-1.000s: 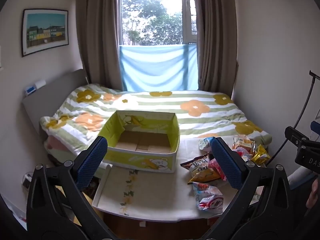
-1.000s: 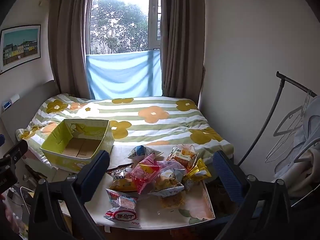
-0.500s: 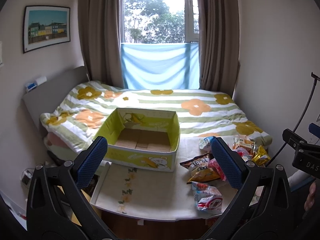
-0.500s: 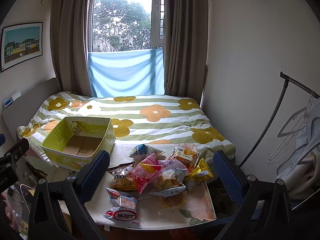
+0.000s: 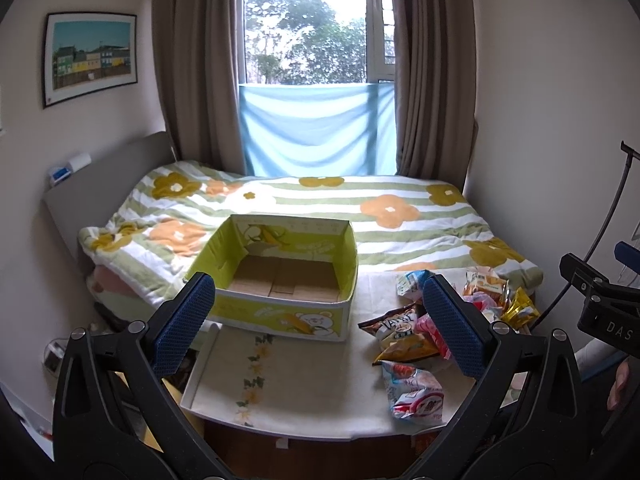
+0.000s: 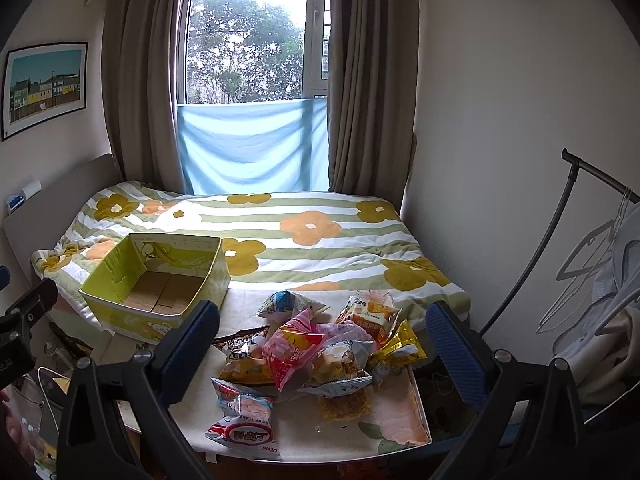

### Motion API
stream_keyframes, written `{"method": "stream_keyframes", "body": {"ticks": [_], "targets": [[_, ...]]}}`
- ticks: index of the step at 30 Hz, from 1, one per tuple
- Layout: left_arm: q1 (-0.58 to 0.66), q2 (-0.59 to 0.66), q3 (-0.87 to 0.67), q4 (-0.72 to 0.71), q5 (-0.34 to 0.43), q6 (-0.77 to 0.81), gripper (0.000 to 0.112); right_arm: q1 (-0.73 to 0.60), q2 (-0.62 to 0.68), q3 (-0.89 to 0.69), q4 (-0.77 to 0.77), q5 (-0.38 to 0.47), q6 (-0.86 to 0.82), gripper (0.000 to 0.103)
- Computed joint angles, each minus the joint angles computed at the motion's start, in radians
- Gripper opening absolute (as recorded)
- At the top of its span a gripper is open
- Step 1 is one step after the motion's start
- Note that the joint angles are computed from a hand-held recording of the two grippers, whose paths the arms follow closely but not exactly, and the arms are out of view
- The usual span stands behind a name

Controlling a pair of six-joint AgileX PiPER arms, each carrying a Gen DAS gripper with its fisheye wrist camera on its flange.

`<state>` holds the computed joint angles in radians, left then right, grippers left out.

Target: Organize snacks

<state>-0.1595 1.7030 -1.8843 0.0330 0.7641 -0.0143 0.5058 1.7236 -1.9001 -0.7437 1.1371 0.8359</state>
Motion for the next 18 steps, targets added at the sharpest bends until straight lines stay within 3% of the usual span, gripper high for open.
{"method": "stream_keyframes", "body": {"ticks": [18], "targets": [[-0.003, 0.005, -0.017, 0.011, 0.017, -0.014, 0.103, 0.002, -0.008, 0.004, 0.018, 0.001, 0.011, 0.103]]}}
